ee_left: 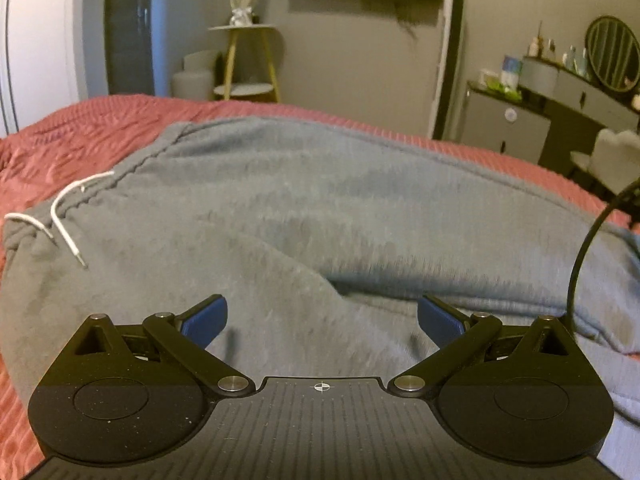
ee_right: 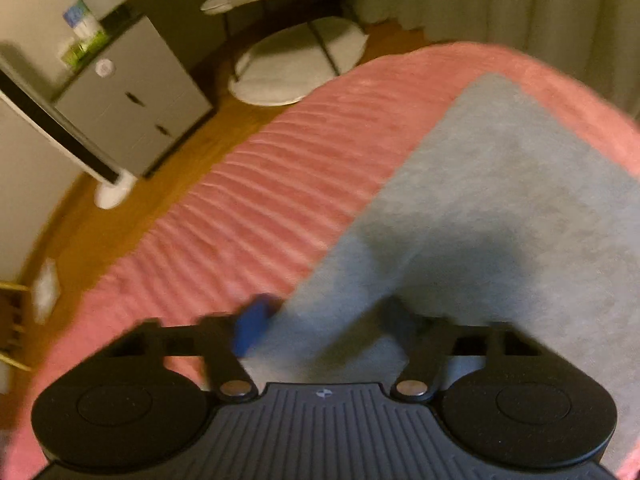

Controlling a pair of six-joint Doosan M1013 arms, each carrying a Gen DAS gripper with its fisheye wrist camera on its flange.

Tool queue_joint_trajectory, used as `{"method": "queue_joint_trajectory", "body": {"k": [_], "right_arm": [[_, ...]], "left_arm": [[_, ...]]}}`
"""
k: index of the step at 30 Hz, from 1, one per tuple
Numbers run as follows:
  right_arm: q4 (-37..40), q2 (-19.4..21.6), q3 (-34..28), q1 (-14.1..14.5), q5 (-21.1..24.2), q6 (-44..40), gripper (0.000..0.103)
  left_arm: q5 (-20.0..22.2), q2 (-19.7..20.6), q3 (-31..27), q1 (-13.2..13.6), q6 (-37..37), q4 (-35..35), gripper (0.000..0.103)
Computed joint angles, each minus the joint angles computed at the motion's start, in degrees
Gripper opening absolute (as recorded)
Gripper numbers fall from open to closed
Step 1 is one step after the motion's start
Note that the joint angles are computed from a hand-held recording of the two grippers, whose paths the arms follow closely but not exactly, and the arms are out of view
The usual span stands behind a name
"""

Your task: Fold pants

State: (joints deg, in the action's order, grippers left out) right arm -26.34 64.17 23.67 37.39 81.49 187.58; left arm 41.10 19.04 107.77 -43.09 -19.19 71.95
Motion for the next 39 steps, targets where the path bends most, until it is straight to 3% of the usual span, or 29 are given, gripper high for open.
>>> {"method": "queue_joint_trajectory", "body": {"k": [2, 5, 7, 10, 13, 16, 19, 22, 24, 26, 27, 30, 34, 37, 38, 39], "right_arm": [[-1.45, -0.73, 1.57, 0.57, -0.23, -1.06, 0.007], [-5.45, -8.68, 17.16, 1.91, -13.26, 2.45, 0.006], [-11.14, -14.57, 28.27, 3.89, -21.51, 9.09, 0.006], [-21.46, -21.75, 41.62, 8.86, -27.79, 20.37, 0.006], [-26.29, -24.79, 48.36, 15.40, -26.02, 27.49, 0.007], [-26.42, -25.22, 52.85, 20.22, -26.77, 36.20, 0.006], [-27.12, -24.00, 54.64, 21.93, -27.51, 41.84, 0.001], [-28.42, -23.08, 53.41, 21.92, -25.70, 33.43, 0.001], [-30.12, -22.65, 53.33, 22.17, -25.07, 33.84, 0.004], [-32.33, -22.43, 53.96, 22.48, -24.98, 37.09, 0.005], [-32.80, -22.45, 54.23, 22.50, -25.32, 37.66, 0.005], [-34.00, -22.82, 55.26, 22.49, -26.76, 40.65, 0.005], [-36.56, -23.59, 57.51, 22.85, -28.00, 45.05, 0.005], [-37.59, -23.47, 57.55, 23.24, -27.70, 45.70, 0.005], [-38.16, -23.29, 57.44, 23.40, -27.52, 45.99, 0.005], [-39.19, -23.21, 57.68, 23.42, -27.58, 46.89, 0.005]], "left_arm": [[0.39, -0.26, 0.63, -0.43, -1.95, 1.40, 0.103], [1.82, -0.50, 1.17, -1.09, -3.76, 3.31, 0.103], [3.56, -0.71, 1.71, -1.55, -6.77, 5.99, 0.103], [5.23, -1.47, 3.00, -1.88, -13.73, 10.84, 0.103], [3.69, -2.81, 4.88, -1.69, -21.58, 17.07, 0.103], [-3.83, -4.51, 5.86, 0.31, -25.28, 18.29, 0.103], [-9.33, -5.41, 6.12, 2.18, -25.15, 17.70, 0.103], [-13.11, -6.09, 5.53, 4.21, -22.69, 14.48, 0.103], [-19.26, -6.39, 5.12, 6.93, -22.63, 13.54, 0.103], [-24.71, -5.69, 3.75, 10.09, -17.51, 8.09, 0.103], [-24.15, -4.85, 2.47, 10.95, -11.89, 1.94, 0.103], [-18.23, -2.07, -1.97, 12.40, -0.08, -9.27, 0.103], [-17.24, 1.56, -7.55, 14.48, 9.01, -13.07, 0.103], [-13.64, 5.42, -13.18, 15.68, 21.15, -22.30, 0.103], [-12.06, 6.47, -14.72, 15.88, 23.21, -23.92, 0.101], [-10.85, 7.36, -15.81, 15.96, 23.57, -23.79, 0.091]]}}
